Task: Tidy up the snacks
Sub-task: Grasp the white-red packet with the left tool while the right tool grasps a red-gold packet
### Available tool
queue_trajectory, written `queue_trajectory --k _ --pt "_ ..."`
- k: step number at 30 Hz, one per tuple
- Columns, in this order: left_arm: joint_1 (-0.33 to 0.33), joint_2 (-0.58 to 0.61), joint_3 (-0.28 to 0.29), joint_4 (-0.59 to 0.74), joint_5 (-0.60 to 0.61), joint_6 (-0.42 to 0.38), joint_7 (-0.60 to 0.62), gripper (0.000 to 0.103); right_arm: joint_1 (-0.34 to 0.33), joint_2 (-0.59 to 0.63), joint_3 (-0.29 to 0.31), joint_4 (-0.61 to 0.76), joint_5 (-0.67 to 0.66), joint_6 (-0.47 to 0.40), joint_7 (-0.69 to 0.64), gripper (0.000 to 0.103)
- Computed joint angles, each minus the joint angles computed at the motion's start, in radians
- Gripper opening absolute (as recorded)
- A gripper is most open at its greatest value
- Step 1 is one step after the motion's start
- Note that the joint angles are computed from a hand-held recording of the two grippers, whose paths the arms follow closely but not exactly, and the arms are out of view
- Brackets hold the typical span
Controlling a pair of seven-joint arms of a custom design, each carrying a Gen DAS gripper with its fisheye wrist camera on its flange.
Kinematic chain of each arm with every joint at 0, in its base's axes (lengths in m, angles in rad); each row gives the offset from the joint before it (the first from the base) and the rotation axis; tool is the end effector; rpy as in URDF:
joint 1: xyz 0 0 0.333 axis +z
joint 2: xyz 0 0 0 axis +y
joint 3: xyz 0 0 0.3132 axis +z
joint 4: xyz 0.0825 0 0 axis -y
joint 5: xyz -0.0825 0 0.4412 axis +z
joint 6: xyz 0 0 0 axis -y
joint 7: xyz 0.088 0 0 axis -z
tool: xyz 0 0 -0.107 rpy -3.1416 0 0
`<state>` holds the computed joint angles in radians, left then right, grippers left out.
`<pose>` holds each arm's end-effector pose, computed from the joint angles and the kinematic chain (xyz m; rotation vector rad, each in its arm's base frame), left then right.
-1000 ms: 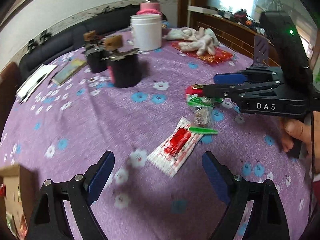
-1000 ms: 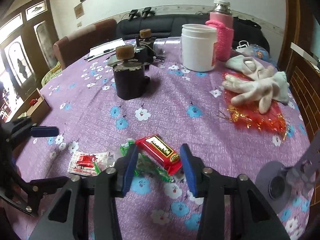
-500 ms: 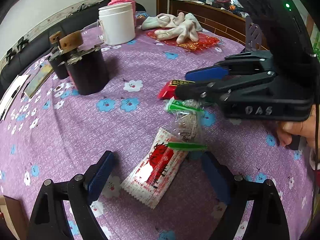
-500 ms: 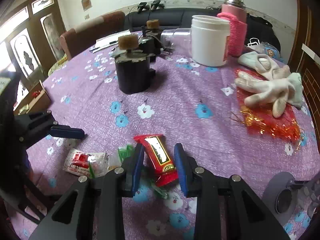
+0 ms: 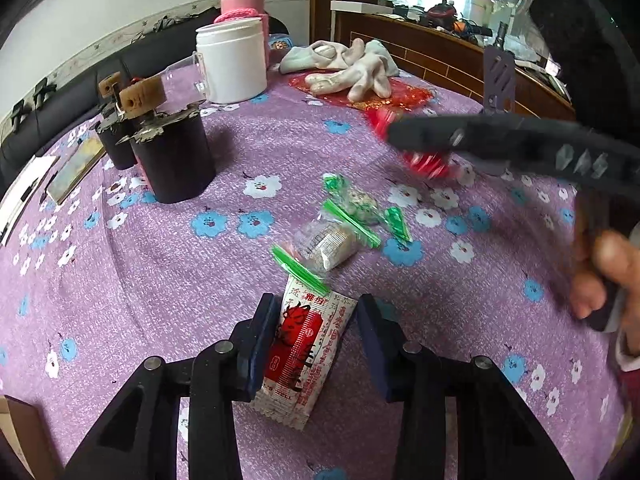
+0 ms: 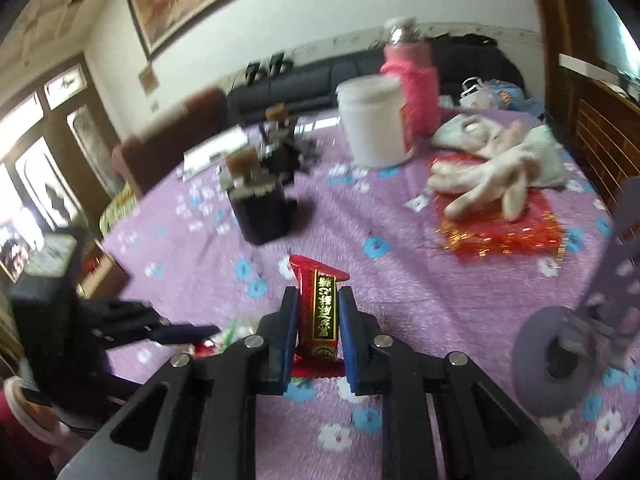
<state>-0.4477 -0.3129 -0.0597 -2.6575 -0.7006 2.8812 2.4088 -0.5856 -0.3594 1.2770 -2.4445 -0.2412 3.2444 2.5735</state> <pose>0.4346 -0.1980 0.3508 -1.1628 2.5517 -0.8232 0.4084 0.3861 0.3963 -1.6497 1.5082 -0.4301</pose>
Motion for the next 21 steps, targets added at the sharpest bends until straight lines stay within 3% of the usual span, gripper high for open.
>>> queue_trajectory --k 6,13,16,21 --pt "-0.024 -0.046 0.021 -0.038 -0.059 -0.015 0.021 0.038 0.170 -0.109 -0.131 -0.087 0.101 0.065 0.036 0.019" --pt "-0.042 -0.134 0.052 -0.120 -0.126 0.020 -0.017 0.035 0.264 -0.197 -0.149 -0.150 0.200 0.099 0.061 0.019" --pt "-0.021 -0.214 0.043 -0.185 -0.099 0.051 -0.103 0.035 0.277 -0.230 -0.126 -0.144 0.205 0.047 0.073 0.019" --pt "0.063 -0.348 -0.008 -0.279 0.000 0.065 -0.281 0.035 0.263 -0.264 -0.063 -0.070 0.132 -0.149 0.119 0.019"
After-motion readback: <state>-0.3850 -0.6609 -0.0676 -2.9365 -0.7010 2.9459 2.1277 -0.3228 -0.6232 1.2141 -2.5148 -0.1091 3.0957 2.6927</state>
